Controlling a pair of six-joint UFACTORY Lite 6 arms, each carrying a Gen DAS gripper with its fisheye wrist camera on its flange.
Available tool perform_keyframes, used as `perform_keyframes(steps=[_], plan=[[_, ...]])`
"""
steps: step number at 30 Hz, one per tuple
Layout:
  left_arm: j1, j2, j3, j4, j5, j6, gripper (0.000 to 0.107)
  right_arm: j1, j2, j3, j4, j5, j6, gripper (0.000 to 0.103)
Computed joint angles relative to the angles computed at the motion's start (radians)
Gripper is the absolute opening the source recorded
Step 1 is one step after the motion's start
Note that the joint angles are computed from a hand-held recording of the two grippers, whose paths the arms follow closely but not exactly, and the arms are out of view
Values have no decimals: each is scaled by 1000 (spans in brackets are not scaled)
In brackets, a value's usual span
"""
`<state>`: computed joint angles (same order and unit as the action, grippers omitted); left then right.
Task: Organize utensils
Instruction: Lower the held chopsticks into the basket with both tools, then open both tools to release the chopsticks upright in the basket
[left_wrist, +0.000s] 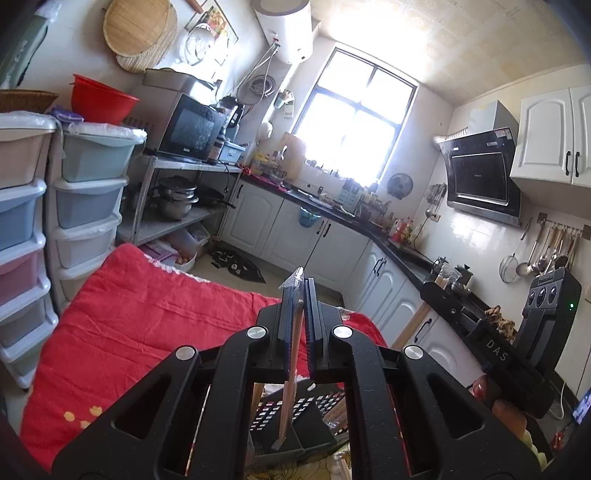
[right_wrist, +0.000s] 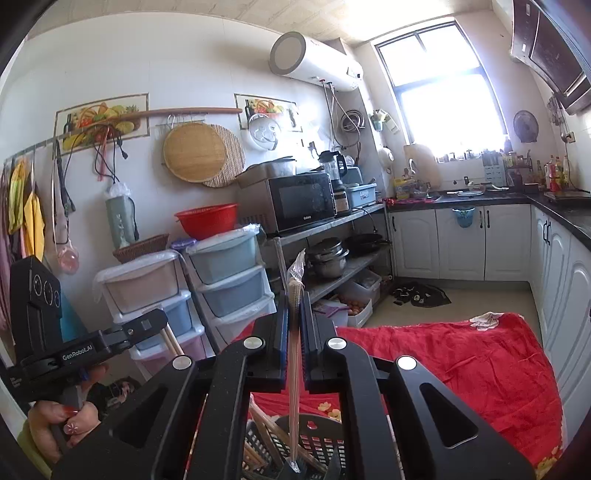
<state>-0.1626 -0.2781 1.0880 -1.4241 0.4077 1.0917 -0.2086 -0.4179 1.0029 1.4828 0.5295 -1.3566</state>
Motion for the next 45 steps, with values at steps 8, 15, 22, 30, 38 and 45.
perform_keyframes(steps=[8,15,22,30,38,45], plan=[[-52,-2,-61,-73,-71,94,3,74,-15,-89,81,-98,-104,6],[-83,-3,-103,-155,-99,182,3,122,-24,-138,166,-156,-201,6],[-110,3,-130,-218,-124,256,3,141,-15,-161,183,-202,-219,6],[-120,7,-155,-274,-134,311,3,126,-25,-184,162,-206,-199,21],[-130,-8,-174,-233,-159,271,22,82,-78,-216,14,-161,-51,30],[-122,-45,-201,-169,-166,194,43,40,-137,-241,-162,-113,102,33]])
